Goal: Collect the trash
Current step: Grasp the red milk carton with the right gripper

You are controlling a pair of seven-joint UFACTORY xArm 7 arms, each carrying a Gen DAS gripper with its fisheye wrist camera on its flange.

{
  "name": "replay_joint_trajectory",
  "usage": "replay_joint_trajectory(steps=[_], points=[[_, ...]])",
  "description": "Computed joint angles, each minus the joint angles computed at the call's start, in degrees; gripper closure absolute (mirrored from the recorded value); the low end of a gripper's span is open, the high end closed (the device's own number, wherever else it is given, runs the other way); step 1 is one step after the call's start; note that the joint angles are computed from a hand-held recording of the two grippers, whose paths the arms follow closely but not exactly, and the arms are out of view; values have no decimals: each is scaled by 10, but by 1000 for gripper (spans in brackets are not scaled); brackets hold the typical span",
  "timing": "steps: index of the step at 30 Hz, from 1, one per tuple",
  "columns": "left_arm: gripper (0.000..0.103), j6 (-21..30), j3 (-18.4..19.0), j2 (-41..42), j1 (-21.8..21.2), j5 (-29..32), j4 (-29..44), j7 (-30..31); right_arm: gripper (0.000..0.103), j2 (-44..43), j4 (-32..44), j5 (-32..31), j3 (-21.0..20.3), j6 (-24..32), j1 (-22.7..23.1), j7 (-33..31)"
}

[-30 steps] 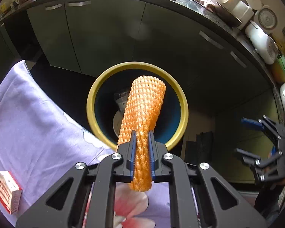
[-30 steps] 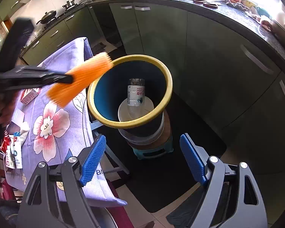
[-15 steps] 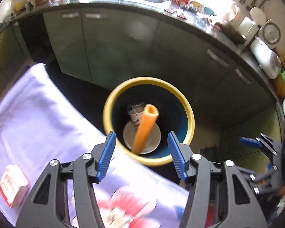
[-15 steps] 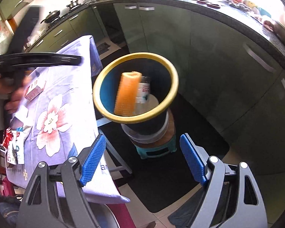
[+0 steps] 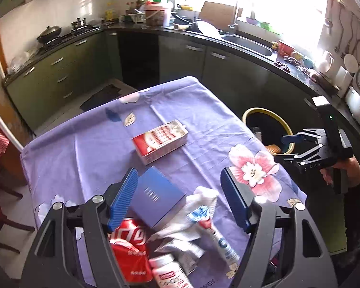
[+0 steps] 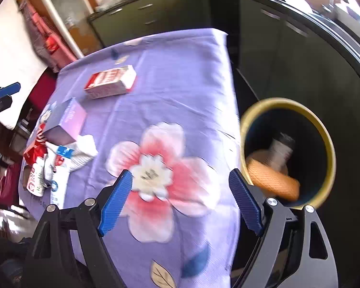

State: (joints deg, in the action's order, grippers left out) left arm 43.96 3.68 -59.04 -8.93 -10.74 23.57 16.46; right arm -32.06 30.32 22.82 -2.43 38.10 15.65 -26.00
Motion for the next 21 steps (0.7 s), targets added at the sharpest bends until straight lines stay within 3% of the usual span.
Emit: replay_joint_trajectory(steps=[3,7,11,15,21], points=[[34,26,40,-53,31,13,-27,24,19,85,65,3,33,-45,56,-55],[33,54,69,-90,66,18,-51,54,13,216,175,-96,90,-95,61,-102],[33,66,86,-93,93,16,-62,80,11,330,297,-127,110,-56,57,-157],[33,64,102,-79,111,7,-65,101,11,424,390,-212,126,-21,60,-158],[33,54,101,-57,119,-14,-60,116,12,504,487,-166,149,53,43,-212]])
